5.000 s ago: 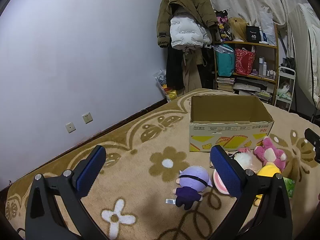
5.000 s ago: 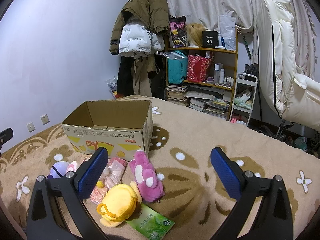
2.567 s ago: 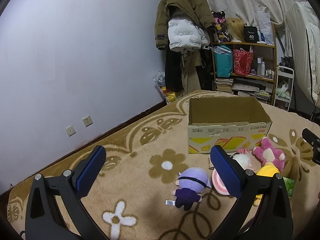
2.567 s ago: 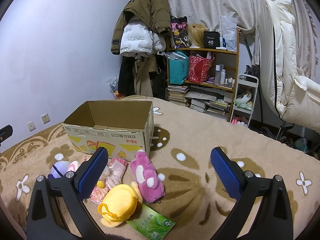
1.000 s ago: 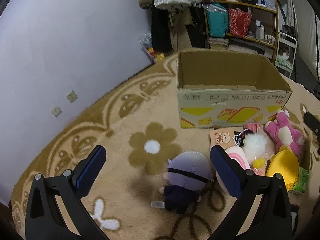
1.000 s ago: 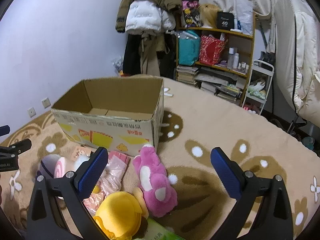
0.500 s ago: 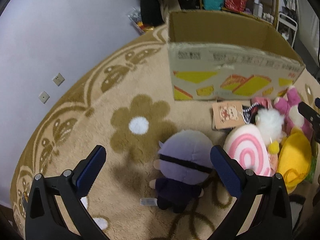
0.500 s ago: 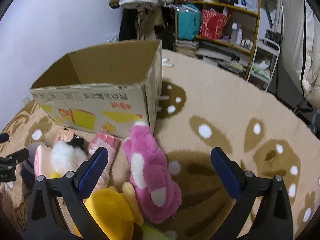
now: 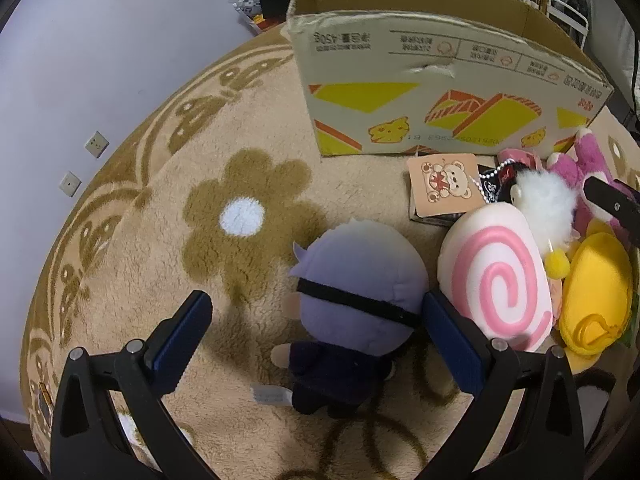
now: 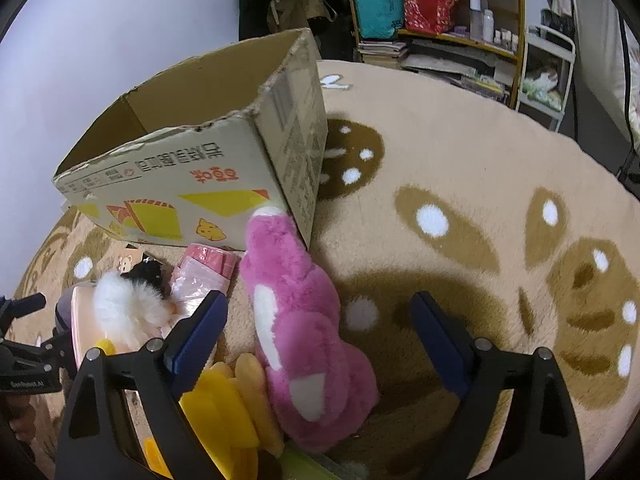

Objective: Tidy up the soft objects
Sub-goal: 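Reach down and grasp the purple-haired doll with the left tool while the right tool grasps the pink bear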

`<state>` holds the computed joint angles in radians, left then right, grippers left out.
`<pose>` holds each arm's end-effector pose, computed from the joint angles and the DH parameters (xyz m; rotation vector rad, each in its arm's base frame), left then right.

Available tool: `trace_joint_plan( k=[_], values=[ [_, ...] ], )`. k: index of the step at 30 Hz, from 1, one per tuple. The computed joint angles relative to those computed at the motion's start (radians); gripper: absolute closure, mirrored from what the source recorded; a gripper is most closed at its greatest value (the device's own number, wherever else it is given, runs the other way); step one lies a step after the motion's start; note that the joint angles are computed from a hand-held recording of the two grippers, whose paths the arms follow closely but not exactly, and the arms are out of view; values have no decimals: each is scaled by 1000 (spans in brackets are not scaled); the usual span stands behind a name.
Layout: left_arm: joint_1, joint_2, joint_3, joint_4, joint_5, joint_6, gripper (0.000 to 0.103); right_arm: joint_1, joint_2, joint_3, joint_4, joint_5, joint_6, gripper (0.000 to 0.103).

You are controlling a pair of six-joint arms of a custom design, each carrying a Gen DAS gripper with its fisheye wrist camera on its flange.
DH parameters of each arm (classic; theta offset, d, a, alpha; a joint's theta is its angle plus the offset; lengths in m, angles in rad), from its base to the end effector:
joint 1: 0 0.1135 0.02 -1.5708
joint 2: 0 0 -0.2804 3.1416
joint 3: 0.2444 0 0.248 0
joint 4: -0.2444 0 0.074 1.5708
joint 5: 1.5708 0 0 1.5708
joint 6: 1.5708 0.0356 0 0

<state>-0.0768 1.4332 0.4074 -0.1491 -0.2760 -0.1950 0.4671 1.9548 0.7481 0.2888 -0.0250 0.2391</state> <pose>0.1995 -0.0056 0.1167 -0.2344 2.6893 0.2980 0.2973 0.1509 0.0829 -0.2970 2.5006 0.3243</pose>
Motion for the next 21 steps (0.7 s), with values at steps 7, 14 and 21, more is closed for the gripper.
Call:
trace_joint_plan(
  k=[7, 14, 21],
  values=[
    [43, 31, 12, 7, 49, 8, 0, -12, 32, 33, -30, -40, -3, 24],
    [54, 47, 15, 10, 77, 3, 0, -5, 60, 55, -54, -76, -31, 48],
    [99, 71, 21, 20, 175, 13, 17, -2, 59, 51, -47, -82, -40, 53]
  ],
)
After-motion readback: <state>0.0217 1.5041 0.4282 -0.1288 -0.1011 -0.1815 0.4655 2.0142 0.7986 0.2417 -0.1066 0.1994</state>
